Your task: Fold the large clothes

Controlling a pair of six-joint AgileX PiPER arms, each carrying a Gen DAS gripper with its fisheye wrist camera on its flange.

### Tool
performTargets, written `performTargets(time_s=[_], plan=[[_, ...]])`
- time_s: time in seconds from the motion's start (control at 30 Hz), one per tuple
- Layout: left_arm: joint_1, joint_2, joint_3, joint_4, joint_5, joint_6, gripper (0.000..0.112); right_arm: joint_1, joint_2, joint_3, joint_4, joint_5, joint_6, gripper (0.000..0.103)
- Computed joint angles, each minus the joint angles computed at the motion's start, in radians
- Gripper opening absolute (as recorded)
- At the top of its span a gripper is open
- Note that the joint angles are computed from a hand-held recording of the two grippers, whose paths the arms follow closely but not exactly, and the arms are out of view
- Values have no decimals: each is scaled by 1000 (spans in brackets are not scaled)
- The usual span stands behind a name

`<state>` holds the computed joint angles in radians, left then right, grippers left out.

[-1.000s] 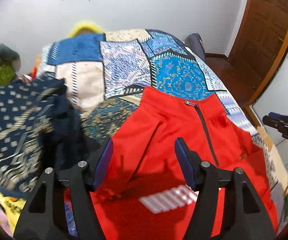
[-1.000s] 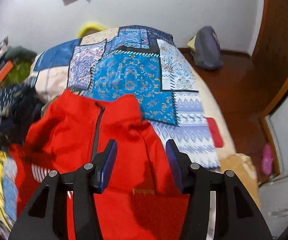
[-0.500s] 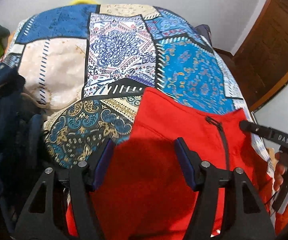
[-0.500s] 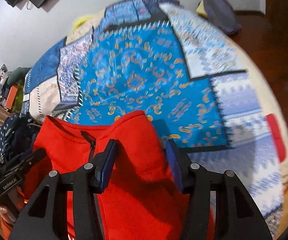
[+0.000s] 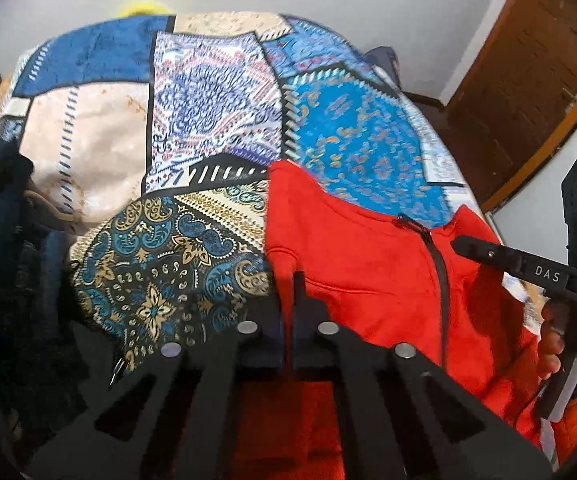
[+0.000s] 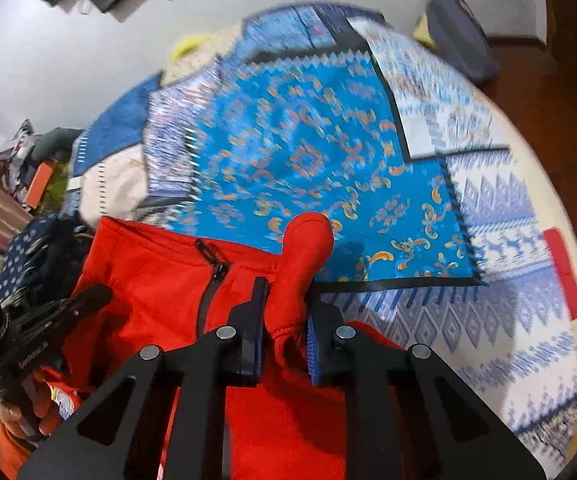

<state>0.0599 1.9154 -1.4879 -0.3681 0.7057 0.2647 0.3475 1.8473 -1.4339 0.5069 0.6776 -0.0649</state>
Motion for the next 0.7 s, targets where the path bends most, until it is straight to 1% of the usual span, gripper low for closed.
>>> performTargets(time_s=[0.13,0.23,0.33,0.47,0.57,0.7], plan=[[-1,-129,69,-6,8,29,0,15,-152,74,-22,-3,-19,14],[-2,-265,134,-1,33,49,0,40,-277,134,-65,-2,-4,14],[10,-394,205,-26,67,82,0,89,-377,180,-137,11,44,14],[25,-548,301,-47,124,112,0,157,-526,295,-219,17,111,14],[28,-657,388,-47,153,134,0,208,-607,366,-264,25,170,14],[43,-788,527,-53,186,152,0,322,-695,467,-370,25,307,14]])
